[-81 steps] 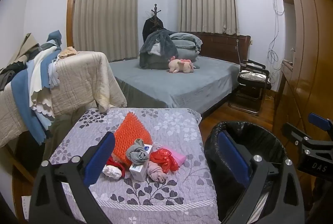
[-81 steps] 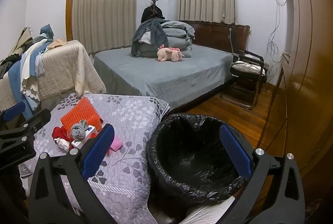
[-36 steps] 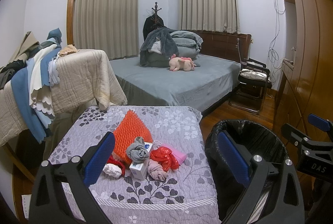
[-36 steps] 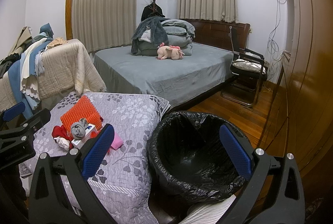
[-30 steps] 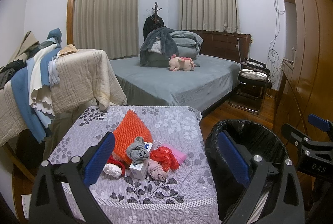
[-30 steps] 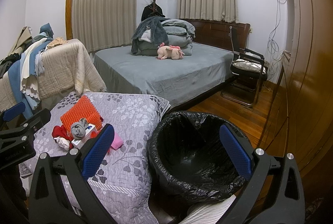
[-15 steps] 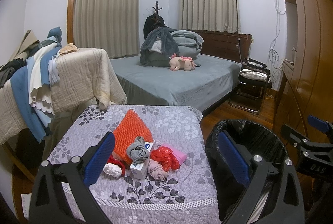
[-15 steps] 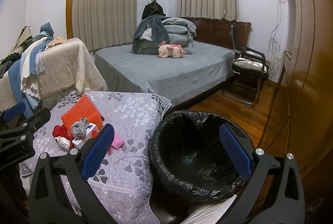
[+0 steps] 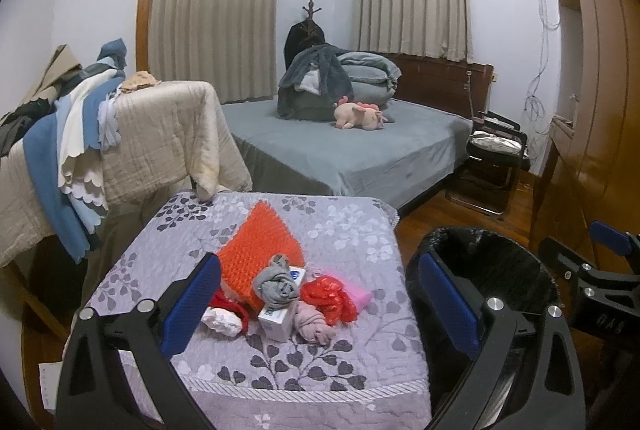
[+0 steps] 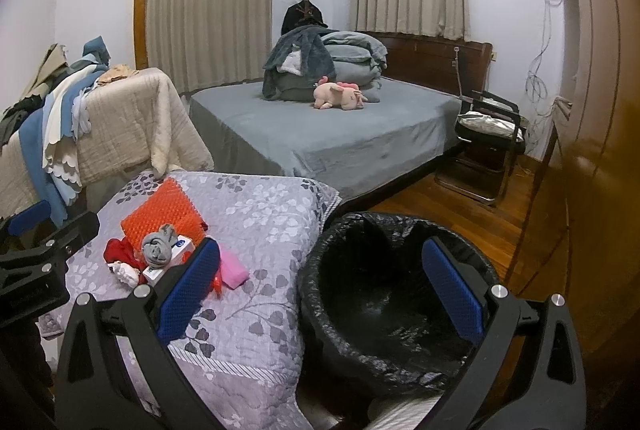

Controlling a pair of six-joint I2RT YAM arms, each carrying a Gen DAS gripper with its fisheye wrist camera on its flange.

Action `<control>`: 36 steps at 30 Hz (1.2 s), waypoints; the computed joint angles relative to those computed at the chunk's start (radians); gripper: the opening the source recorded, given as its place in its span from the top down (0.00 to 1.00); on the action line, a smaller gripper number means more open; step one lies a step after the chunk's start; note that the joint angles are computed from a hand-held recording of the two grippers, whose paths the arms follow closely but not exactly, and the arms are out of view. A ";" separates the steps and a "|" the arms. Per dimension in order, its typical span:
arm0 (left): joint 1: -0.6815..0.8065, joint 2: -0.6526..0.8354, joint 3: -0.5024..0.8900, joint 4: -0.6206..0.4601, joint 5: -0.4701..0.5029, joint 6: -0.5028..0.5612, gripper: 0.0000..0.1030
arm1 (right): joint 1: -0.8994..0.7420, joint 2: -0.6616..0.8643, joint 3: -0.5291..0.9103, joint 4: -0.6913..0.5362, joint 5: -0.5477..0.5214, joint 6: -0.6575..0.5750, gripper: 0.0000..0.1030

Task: Collect trash
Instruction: 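Reach the right tool to the pink rolled sock and grasp it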

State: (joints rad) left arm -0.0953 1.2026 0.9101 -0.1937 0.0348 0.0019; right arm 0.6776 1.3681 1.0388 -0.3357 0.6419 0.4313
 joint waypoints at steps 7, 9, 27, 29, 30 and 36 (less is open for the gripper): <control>0.075 0.062 -0.015 0.071 -0.028 0.021 0.06 | -0.024 0.111 0.018 0.123 -0.071 -0.052 0.05; 0.108 0.089 -0.015 0.090 -0.028 0.030 0.06 | -0.029 0.157 0.027 0.160 -0.096 -0.060 0.05; 0.277 0.369 -0.011 0.242 0.047 0.079 0.10 | -0.026 0.650 0.309 0.263 -0.308 -0.089 0.28; 0.292 0.393 -0.004 0.248 0.053 0.071 0.10 | -0.020 0.706 0.358 0.254 -0.337 -0.101 0.32; 0.299 0.407 0.002 0.248 0.053 0.068 0.10 | -0.016 0.731 0.382 0.249 -0.349 -0.111 0.35; 0.323 0.455 0.029 0.249 0.052 0.076 0.10 | -0.009 0.864 0.527 0.182 -0.416 -0.146 0.48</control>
State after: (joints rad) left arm 0.2277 1.6577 0.9389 0.0557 0.0865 0.0779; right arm 0.6688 2.2319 1.5658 -0.1540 0.2258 0.2850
